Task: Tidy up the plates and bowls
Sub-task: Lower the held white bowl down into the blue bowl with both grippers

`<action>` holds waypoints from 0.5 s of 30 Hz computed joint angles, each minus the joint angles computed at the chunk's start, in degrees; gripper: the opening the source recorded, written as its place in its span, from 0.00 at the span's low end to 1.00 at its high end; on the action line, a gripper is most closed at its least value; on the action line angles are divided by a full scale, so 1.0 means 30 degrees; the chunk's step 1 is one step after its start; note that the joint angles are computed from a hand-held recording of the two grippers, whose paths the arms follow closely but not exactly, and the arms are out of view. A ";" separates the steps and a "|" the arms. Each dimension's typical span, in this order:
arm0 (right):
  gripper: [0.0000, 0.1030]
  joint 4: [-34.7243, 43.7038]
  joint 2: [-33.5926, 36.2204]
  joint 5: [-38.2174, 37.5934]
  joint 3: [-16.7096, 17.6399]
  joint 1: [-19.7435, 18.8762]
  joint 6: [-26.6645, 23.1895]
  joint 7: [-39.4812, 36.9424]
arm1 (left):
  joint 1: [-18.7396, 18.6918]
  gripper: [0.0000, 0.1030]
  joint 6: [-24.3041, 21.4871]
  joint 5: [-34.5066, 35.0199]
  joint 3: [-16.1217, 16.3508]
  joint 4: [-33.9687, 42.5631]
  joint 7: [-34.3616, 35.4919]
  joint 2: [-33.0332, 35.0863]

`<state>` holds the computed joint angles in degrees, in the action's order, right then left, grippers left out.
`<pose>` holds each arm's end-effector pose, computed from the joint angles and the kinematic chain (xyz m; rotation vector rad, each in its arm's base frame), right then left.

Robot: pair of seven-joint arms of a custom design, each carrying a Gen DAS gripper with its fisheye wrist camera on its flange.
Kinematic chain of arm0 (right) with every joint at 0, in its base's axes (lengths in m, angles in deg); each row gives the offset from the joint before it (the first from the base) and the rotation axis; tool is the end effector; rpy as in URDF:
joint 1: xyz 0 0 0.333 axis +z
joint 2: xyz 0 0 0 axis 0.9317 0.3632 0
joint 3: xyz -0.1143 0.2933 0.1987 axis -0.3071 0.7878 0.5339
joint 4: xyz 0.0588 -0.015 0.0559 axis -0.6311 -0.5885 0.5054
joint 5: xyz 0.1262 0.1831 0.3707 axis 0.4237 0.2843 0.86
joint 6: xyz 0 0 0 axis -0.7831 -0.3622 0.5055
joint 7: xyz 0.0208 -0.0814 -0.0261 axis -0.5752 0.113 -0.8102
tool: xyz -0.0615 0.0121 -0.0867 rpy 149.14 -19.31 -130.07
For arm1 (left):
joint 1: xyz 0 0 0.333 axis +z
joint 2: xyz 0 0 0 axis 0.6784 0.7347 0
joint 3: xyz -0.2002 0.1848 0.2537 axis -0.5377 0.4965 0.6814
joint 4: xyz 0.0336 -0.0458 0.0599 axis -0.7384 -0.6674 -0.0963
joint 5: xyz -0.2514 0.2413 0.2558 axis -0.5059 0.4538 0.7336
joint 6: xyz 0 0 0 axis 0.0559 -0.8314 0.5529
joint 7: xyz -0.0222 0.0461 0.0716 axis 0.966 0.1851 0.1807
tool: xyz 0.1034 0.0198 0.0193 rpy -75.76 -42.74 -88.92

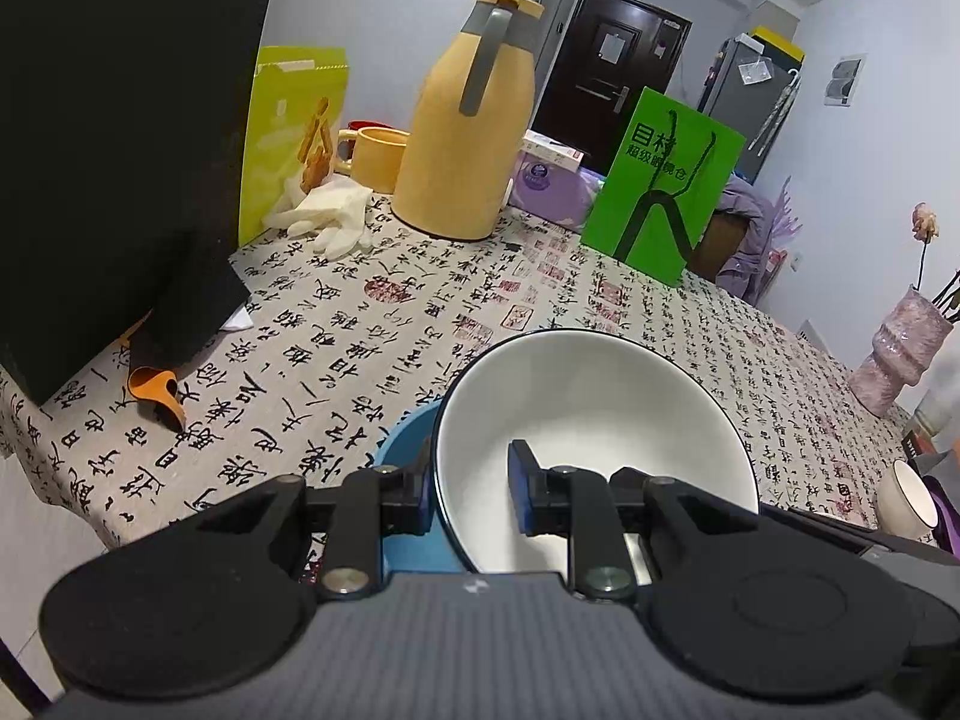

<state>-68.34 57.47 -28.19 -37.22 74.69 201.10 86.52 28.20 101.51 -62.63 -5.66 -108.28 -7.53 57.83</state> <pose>0.5947 0.1135 0.5178 -1.4325 1.8090 -0.6758 0.6142 -0.3105 0.5265 -1.6633 1.9579 -1.1938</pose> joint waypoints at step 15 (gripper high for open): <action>0.17 0.0151 0.1000 0.5083 -0.0380 0.0722 -0.0054 -0.4424 | 0.0049 0.22 -0.1112 -0.0063 0.0054 0.0760 0.0191 0.0815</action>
<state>-67.88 60.47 -12.94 -38.36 76.85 200.94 73.25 28.35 98.18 -62.82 -5.50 -106.00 -6.96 60.27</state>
